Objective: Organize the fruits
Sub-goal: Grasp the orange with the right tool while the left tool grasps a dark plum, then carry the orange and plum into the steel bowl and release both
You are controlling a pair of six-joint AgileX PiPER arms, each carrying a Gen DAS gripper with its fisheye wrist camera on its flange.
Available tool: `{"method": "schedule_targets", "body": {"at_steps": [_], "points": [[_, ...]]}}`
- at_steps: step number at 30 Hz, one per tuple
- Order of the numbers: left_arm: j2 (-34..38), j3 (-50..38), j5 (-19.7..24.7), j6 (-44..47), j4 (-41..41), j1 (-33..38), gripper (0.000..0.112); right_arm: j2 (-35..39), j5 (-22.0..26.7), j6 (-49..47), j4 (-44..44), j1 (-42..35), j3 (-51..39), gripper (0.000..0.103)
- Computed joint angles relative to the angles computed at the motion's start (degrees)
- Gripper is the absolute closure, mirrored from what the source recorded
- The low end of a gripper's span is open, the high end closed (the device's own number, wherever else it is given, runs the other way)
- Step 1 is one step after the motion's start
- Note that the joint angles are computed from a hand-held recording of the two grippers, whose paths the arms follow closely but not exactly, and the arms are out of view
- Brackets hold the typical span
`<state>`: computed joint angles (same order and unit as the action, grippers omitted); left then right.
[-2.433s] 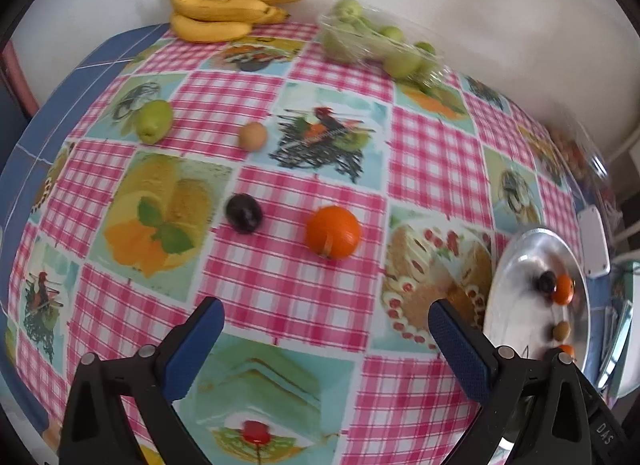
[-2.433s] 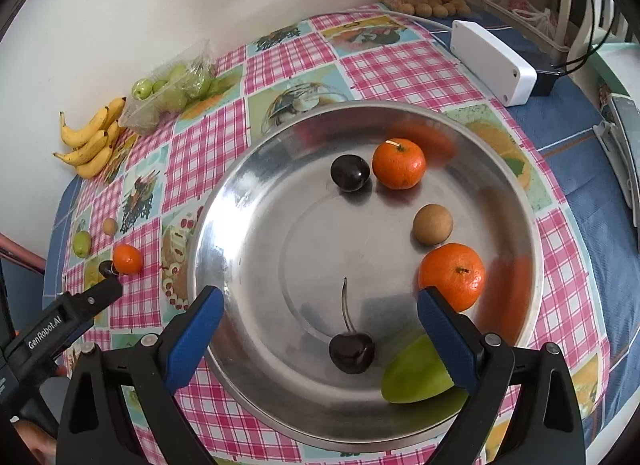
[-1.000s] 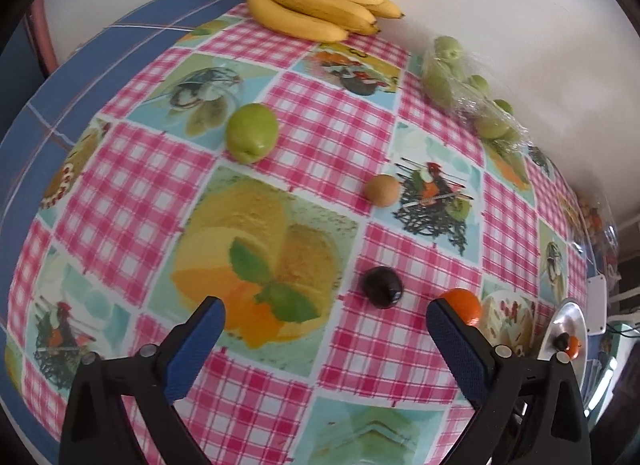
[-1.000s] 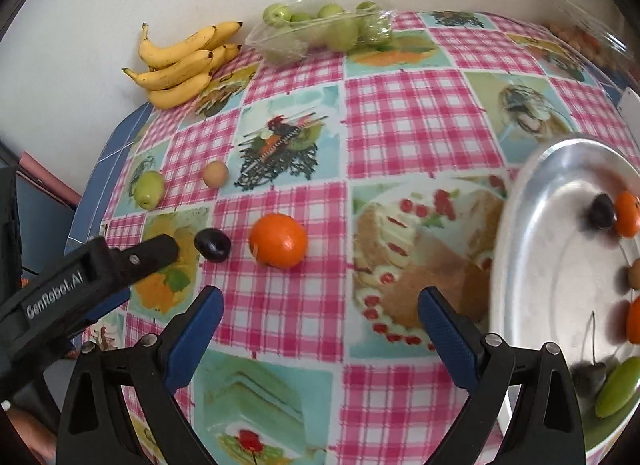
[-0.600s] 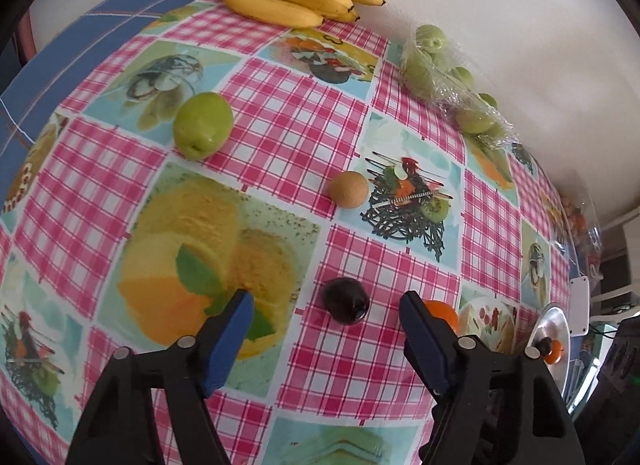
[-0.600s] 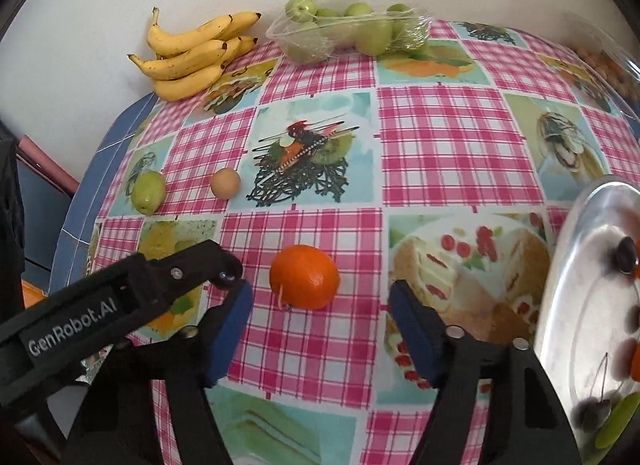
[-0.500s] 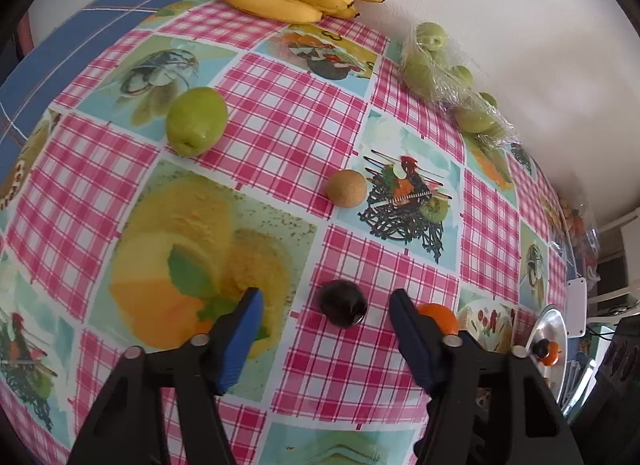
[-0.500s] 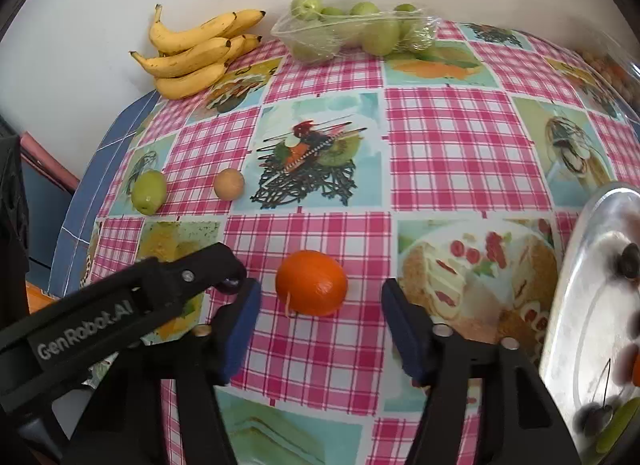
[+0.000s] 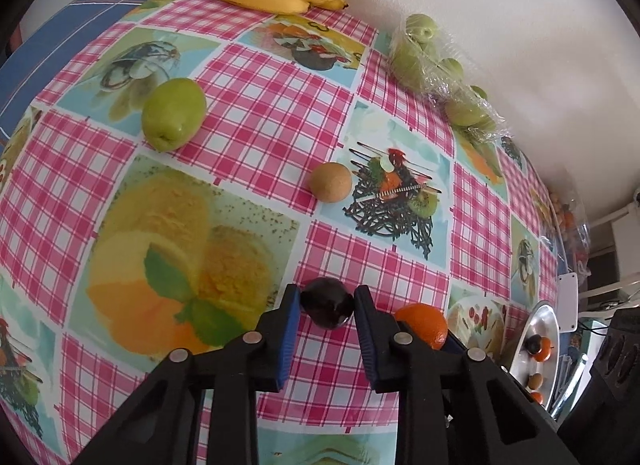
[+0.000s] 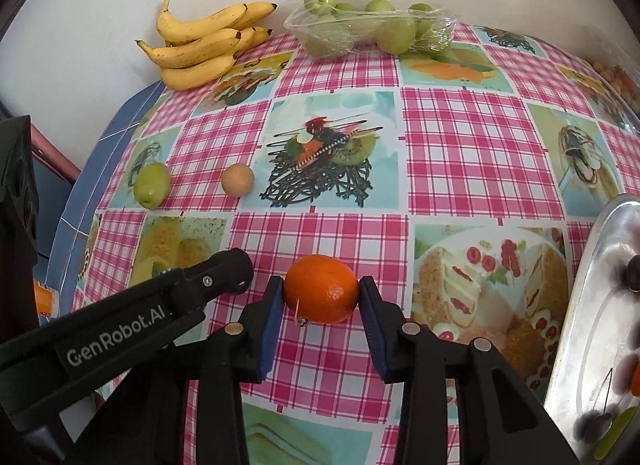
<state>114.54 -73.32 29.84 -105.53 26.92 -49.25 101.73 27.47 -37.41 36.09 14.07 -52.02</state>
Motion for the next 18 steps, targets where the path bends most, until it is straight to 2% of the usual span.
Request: {"method": "schedule_targets", "body": {"at_steps": [3,9,18], "points": [[-1.4,1.1,0.3,-1.9,1.5,-0.3,0.083,-0.7,0.2,0.5,-0.5,0.2,0.1,0.064],[-3.5,0.4,3.8,-3.2,3.1,-1.6,0.083,-4.5,2.0,-0.6,0.2,-1.1,1.2,0.064],[-3.2,-3.4,8.1,-3.3,2.7,-4.9,0.083,-8.2,5.6,-1.3,0.8,-4.5,3.6,0.064]]}}
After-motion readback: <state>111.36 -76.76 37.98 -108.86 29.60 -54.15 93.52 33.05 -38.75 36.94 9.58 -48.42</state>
